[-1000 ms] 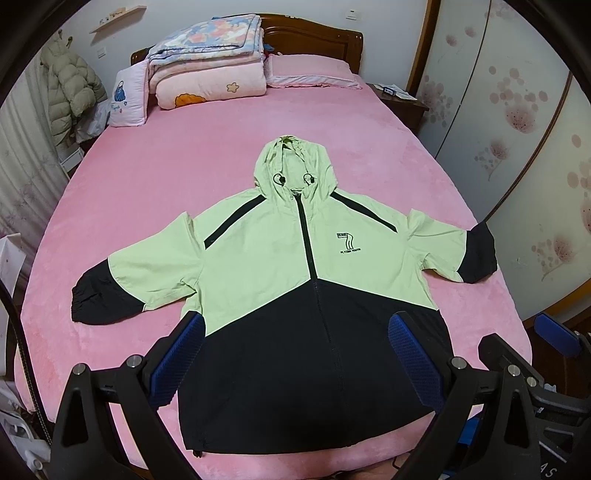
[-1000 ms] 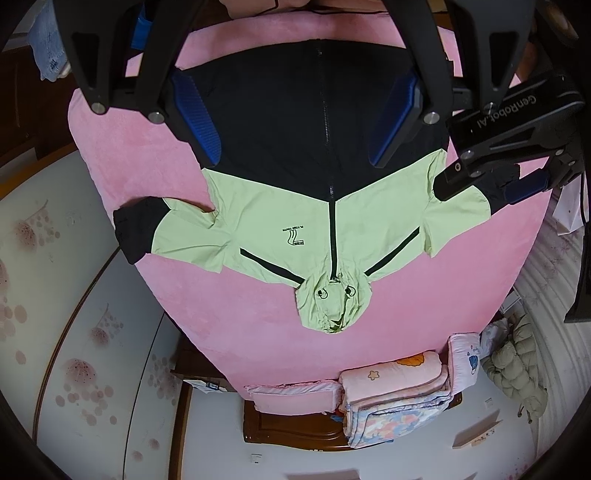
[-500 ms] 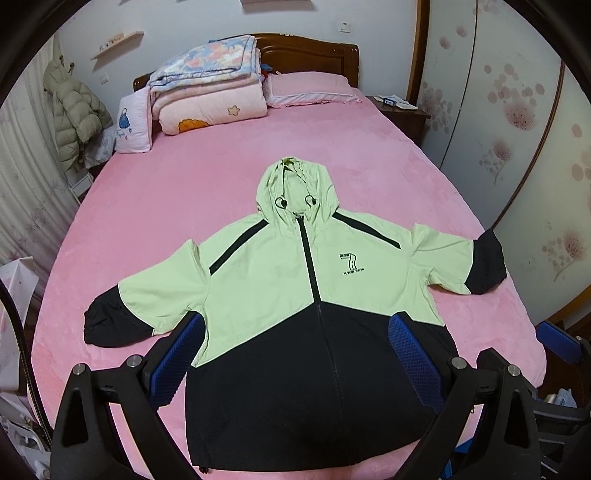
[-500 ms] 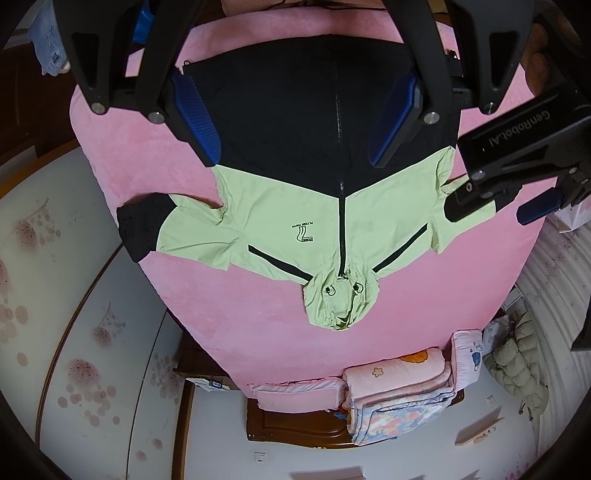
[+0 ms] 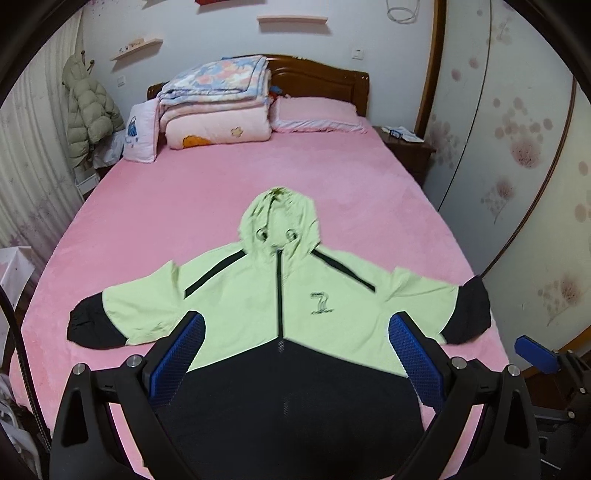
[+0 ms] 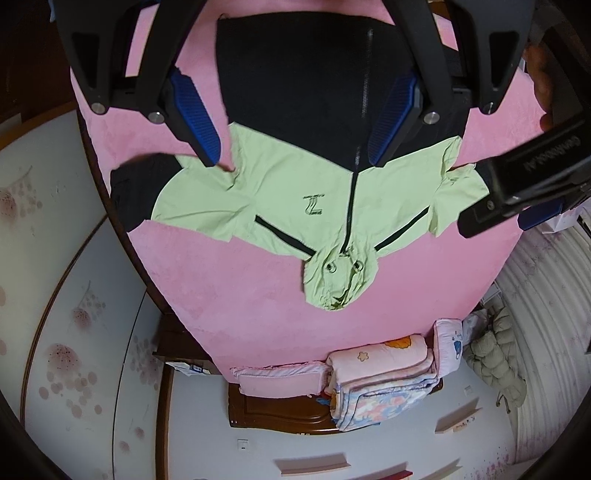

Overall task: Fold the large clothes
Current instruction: 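Grasp the black cuff of the sleeve nearest the right gripper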

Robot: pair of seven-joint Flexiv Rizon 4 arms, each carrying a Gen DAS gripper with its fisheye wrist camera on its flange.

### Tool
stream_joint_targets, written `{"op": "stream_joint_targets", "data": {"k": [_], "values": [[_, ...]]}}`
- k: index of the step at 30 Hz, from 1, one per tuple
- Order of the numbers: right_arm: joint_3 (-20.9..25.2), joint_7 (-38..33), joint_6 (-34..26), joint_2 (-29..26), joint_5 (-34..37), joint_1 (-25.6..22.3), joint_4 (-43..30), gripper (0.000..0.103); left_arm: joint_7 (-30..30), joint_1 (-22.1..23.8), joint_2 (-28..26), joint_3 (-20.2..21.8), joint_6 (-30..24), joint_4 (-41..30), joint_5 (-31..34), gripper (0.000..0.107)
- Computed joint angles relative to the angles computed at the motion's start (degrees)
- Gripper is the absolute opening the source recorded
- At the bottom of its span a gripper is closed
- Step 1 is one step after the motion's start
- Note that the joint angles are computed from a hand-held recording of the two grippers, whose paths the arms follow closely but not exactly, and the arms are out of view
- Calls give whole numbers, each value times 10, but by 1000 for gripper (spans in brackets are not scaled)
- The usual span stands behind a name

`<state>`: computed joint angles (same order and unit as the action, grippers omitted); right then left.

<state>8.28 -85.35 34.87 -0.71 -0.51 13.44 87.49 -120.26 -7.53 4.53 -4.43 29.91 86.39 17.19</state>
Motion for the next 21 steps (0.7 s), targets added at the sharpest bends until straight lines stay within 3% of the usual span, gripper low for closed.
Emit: {"op": "stream_joint_targets", "data": {"k": [6,10,21], "values": [[-29,-73,11,-37,91,-41,-38,83,-4,-33,-95,-28,-53,-109,19,99],[-42,-113,7,-79,146,-81,-72,83,1,-68,-180,-29,-50,-187,18,99],[-73,-46,29,-226,96,-170,-145,83,13,-143,-429,12,-19,-396,-9,99]]}}
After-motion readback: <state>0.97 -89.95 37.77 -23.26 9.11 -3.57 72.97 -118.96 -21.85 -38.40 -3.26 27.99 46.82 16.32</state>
